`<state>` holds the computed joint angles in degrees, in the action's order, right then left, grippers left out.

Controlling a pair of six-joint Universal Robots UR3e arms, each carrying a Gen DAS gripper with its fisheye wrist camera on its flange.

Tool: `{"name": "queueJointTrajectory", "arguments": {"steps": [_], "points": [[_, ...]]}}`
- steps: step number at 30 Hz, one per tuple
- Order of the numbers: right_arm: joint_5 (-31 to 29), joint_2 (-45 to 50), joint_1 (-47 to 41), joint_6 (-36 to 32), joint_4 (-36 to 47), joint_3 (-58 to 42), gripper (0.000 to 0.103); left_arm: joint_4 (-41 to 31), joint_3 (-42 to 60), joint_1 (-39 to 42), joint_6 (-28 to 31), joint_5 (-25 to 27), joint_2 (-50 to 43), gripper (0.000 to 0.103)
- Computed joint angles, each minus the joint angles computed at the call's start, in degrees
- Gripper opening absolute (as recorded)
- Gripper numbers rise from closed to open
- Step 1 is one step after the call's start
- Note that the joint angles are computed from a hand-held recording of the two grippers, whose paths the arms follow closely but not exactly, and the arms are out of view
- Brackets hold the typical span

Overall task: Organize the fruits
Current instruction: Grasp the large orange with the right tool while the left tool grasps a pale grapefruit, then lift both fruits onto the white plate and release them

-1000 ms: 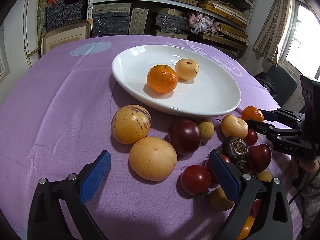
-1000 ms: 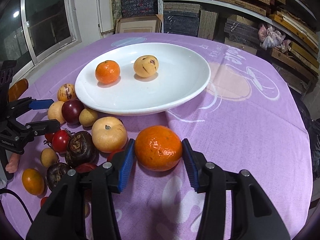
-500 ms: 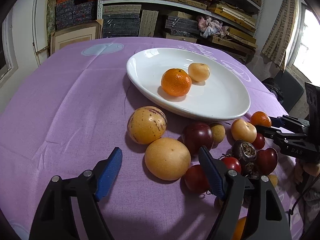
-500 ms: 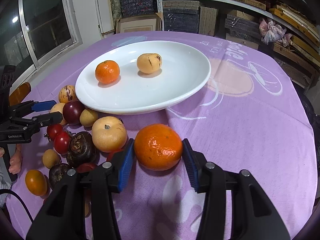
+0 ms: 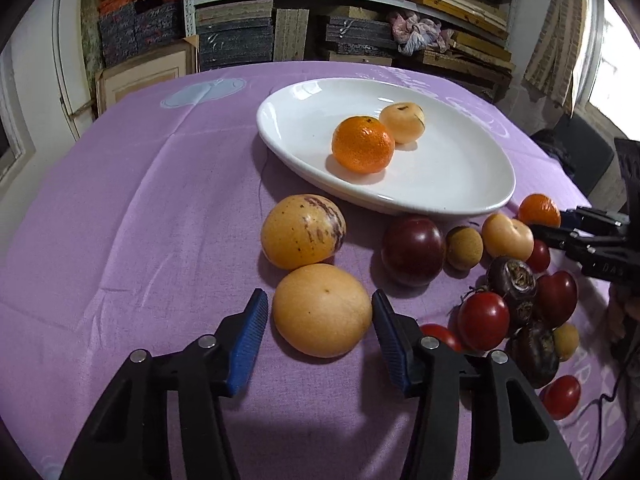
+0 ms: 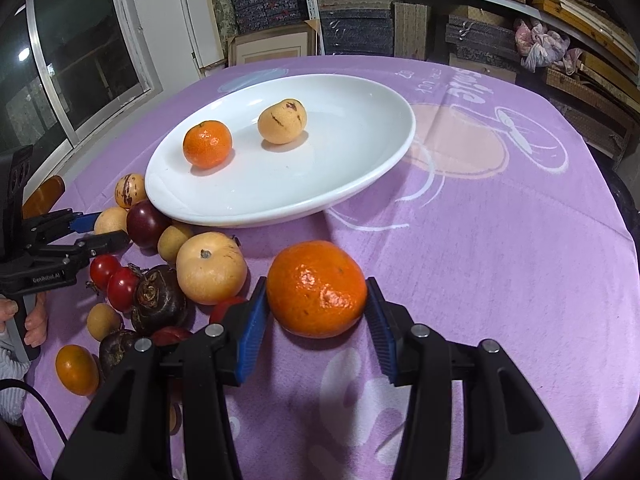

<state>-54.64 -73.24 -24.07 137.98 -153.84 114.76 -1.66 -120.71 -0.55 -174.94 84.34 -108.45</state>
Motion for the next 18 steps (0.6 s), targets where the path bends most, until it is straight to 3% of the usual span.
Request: {"name": "queueJointTrajectory", "arguments": {"steps": [2,3,8,13,15,18], "points": [[-0.1,0.1,0.1,0.0,-0.2,0.0,0.046,0.2,0.1,-0.2,-0.2,0.2,-0.2,0.053],[-0.1,0.1,0.1,0.0,-0.4,0.0,0.046,0.5,-0.3,0.1,-0.6,0.0,0.0,0.048],[0.5,-0.8,-0.3,-1.0,-0.1,1.1,0.045,1.3,-2.2,1.0,-1.2,-1.8,1.5,0.047],[2.7,-4.4,-2.7,-2.1,-2.9,5.9,0.045,7.6,-7.5,1.5,-2.5,-4.4,7.6,0.047],[5.3,-7.3,-4.4,-1.9,-2.2,7.0,0.045,4.9,-4.3,1.3,-3.1,-4.7,9.0,0.047],[8.9,-11.0,-4.9,0.6,-1.2,4.7,0.045,-4.8,8.7,-0.6,-3.4,-2.6,5.7,0.047]]}}
